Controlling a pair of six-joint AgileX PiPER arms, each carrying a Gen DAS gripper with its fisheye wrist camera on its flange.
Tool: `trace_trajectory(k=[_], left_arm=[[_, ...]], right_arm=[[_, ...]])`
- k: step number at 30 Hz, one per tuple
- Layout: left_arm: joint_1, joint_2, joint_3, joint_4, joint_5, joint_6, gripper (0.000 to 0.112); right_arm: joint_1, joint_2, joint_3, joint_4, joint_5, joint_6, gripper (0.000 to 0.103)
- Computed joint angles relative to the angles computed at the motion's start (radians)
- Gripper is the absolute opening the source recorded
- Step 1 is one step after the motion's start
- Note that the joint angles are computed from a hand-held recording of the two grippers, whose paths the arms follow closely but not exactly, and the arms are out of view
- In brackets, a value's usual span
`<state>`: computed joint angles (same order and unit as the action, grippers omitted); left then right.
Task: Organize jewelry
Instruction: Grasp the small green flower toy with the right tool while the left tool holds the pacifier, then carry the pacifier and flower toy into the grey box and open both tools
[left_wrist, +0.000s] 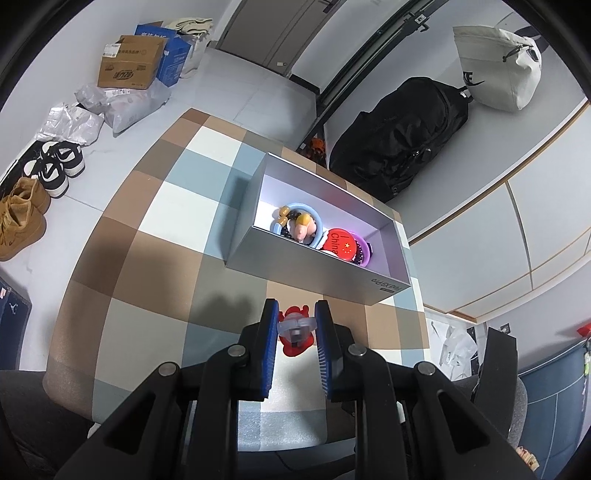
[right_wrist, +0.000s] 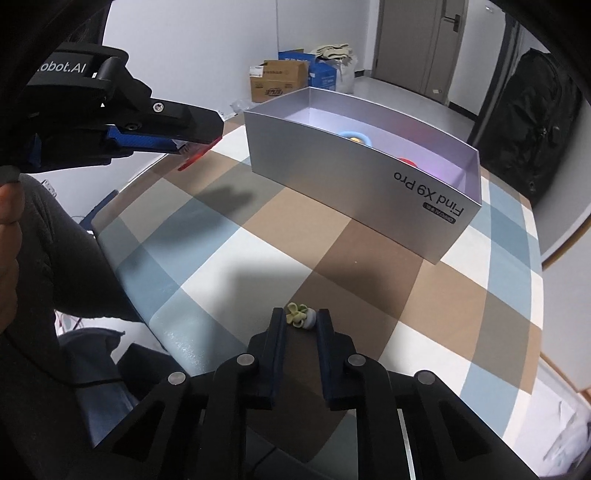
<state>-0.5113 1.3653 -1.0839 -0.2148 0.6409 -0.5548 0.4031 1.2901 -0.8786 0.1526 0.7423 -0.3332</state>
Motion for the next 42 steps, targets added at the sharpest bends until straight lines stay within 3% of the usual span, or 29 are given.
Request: trace_trajectory(k=[8,36,42], left_arm=[[-0.012,0.008,-0.019,0.042,0.002,-0.025,0.015],[-0.029,0.116,-0.163,0.086,0.033,-0.044,0.015],[-0.006,0.156,-0.204,0.045,0.040,0.017,0.015]], right_arm=[[0.003,0.019,-0.028,0.004,0.008,0.028,0.012],[-0.184,0.123,-0.225,0.318,0.113,-0.105,0.012],[-0.242,0.140,-0.280,0.399,0.119,-0.136,0.012]])
